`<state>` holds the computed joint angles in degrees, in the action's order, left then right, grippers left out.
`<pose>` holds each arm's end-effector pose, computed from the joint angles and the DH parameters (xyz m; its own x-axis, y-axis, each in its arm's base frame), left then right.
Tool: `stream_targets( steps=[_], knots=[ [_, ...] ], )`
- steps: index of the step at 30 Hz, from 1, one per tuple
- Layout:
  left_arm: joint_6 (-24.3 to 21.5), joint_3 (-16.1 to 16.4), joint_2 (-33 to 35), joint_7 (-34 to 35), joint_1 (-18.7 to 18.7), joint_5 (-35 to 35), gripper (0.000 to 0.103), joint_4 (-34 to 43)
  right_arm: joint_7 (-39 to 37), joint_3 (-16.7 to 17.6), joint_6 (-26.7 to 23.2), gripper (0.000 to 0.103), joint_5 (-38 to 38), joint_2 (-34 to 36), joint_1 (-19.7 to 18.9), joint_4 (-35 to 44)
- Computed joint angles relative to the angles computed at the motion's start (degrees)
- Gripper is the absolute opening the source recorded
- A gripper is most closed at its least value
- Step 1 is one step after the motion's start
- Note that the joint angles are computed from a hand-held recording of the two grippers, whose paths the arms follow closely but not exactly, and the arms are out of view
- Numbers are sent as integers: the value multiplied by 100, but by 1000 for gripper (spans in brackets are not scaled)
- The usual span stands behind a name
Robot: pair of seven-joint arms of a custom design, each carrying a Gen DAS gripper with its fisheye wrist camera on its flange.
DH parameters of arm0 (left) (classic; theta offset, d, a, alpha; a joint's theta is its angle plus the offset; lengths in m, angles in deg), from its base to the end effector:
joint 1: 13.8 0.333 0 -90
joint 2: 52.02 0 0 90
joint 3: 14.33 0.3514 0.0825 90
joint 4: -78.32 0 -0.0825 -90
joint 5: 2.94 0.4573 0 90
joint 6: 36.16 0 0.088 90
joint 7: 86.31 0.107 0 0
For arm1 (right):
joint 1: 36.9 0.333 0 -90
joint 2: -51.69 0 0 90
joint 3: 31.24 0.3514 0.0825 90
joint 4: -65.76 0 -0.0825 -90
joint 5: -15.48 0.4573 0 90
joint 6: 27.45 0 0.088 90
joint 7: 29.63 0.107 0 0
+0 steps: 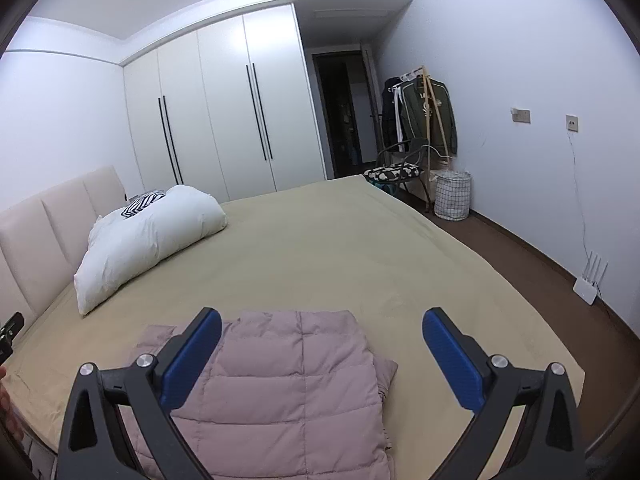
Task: Fold large clothes
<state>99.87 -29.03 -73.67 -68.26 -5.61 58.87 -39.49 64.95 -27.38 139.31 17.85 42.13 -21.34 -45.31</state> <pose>0.5465 -0.0773 0.6961 0.5869 -0.8036 -0.0985 -0.3399 -0.1342 -0.9309 0.5859 0.2078 0.7177 0.2903 -0.9515 -0.1017 -0.4297 -0.0346 -0.9023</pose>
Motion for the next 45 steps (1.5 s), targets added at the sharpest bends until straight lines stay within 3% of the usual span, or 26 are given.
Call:
stream_targets(
  steps=[4, 11, 16, 23, 29, 45],
  knots=[
    [-31, 48, -13, 318, -161, -517, 103, 203, -298, -29, -508, 103, 196, -171, 132, 267],
    [-293, 88, -27, 949, -378, -1613, 103, 281, 136, 119, -1111, 103, 327, -383, 191, 326],
    [-559, 119, 38, 1352, -485, -2175, 103, 98, 834, 435, -1708, 103, -472, -411, 59, 205],
    [-342, 300, 184, 1625, -536, -2757, 103, -387, 1169, 446, -2634, 103, -695, -290, 231, 113],
    [-298, 441, 355, 1995, -624, -3466, 103, -447, 961, 450, -2640, 103, -926, -305, 345, 51],
    [-416, 377, 484, 2094, -622, -3441, 103, -373, 904, 469, -3165, 103, -973, -99, 479, 227]
  ],
)
